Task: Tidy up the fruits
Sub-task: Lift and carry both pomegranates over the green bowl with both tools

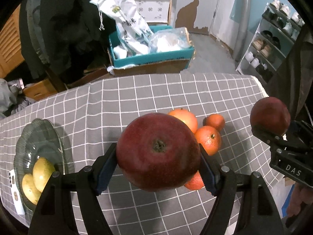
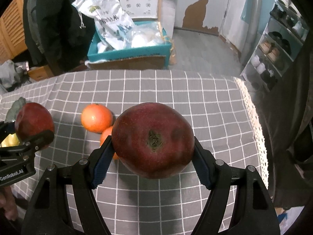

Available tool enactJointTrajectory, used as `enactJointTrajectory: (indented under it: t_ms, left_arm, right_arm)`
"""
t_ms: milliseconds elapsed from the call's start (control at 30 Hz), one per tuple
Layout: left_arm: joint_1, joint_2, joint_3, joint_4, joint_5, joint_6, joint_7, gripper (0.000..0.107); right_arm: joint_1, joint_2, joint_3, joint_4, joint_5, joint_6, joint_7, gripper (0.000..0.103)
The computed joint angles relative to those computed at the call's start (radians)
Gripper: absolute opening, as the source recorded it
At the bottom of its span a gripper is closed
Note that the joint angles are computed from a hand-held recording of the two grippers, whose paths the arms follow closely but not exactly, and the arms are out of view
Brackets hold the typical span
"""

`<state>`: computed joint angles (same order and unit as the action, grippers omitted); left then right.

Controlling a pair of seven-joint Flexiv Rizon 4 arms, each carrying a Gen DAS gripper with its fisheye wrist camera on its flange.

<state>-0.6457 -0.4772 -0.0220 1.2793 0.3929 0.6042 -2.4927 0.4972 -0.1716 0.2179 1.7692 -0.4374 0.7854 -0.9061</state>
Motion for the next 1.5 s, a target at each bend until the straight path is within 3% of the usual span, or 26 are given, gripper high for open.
enactJointTrajectory:
  t_ms: [800, 1500]
  left_arm:
    - [0.004, 0.156, -0.020, 0.060, 0.143, -0.013, -0.104, 0.078]
    - [0.060, 0.288, -0.068, 0.167, 0.234, -0.046, -0.199, 0.078]
  right_arm:
    - [0.023, 0.053, 0.014, -0.032, -0.099, 0.069, 0.047, 0.075]
    - [0.090, -0.005, 0.020, -0.123, -0.121, 0.074, 0.034, 0.075]
